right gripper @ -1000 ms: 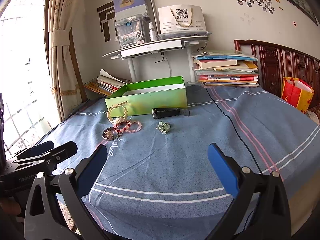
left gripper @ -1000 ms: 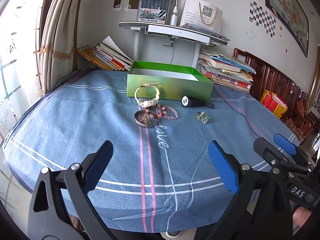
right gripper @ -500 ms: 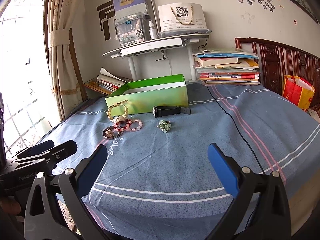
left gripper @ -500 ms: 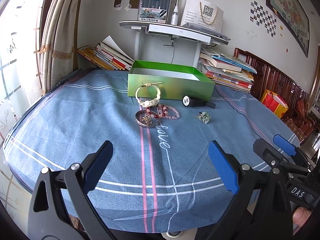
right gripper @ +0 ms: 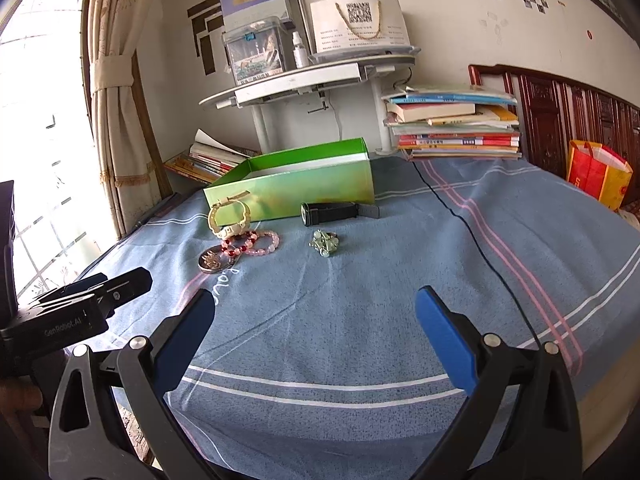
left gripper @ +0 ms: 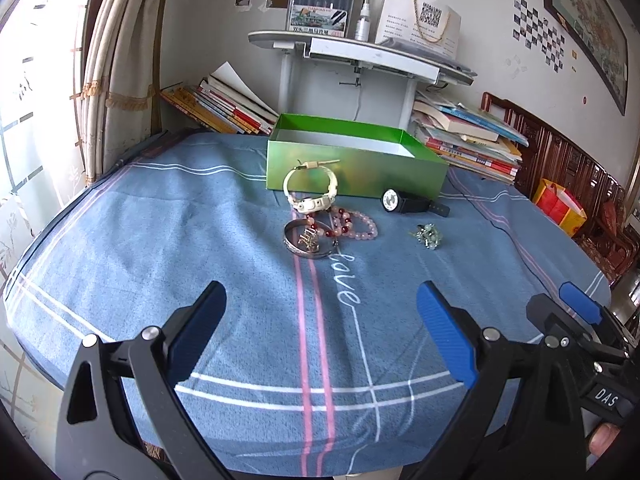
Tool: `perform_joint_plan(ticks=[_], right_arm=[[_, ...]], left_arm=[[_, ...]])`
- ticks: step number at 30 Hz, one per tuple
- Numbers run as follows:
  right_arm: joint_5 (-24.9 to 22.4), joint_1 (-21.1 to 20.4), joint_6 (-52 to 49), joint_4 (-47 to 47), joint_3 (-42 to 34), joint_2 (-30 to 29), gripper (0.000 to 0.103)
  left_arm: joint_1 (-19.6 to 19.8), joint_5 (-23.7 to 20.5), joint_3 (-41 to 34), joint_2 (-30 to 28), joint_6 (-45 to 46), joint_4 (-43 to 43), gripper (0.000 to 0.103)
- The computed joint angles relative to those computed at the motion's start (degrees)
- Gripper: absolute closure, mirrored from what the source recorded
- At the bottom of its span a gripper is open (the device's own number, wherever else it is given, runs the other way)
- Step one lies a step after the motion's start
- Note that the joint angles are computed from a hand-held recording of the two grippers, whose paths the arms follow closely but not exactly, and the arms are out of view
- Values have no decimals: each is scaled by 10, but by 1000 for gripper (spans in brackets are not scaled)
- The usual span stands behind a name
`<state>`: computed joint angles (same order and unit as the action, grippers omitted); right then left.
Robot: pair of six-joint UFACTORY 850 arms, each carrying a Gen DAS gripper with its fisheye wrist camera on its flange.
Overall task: Organize jewelry
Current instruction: 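Grasp the green jade pendant with right tool while left tool grasps the silver charm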
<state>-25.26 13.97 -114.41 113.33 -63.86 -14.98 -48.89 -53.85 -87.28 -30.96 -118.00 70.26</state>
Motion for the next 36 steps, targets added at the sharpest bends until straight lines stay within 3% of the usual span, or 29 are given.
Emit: perform_joint_plan(ticks=[11,19,25,28,30,35,36], right_arm=[[17,3,133,-125,-96,-74,5],[32,20,387,-385,-232,-166,9],[-8,29,567,-578,-328,-226,27],[-43,33,635,-651,-373,-256,42],[-65,33,650,-664,-391,-268,50],[-81,38,671,-690,-412,-282,60],[-83,38,669,-689,-413,-282,67]], left_arm=[[47,41,-37,-31,49,-33,8],[86,65,-90,-68,121,-74,8],[104,85,-125,-92,181,-111,11],[111,99,-139,-101,219,-136,24],[118,115,-141,-103,240,-164,37],[123,136,-130,-98,225,-167,43],[122,132,-130,-98,221,-165,48]])
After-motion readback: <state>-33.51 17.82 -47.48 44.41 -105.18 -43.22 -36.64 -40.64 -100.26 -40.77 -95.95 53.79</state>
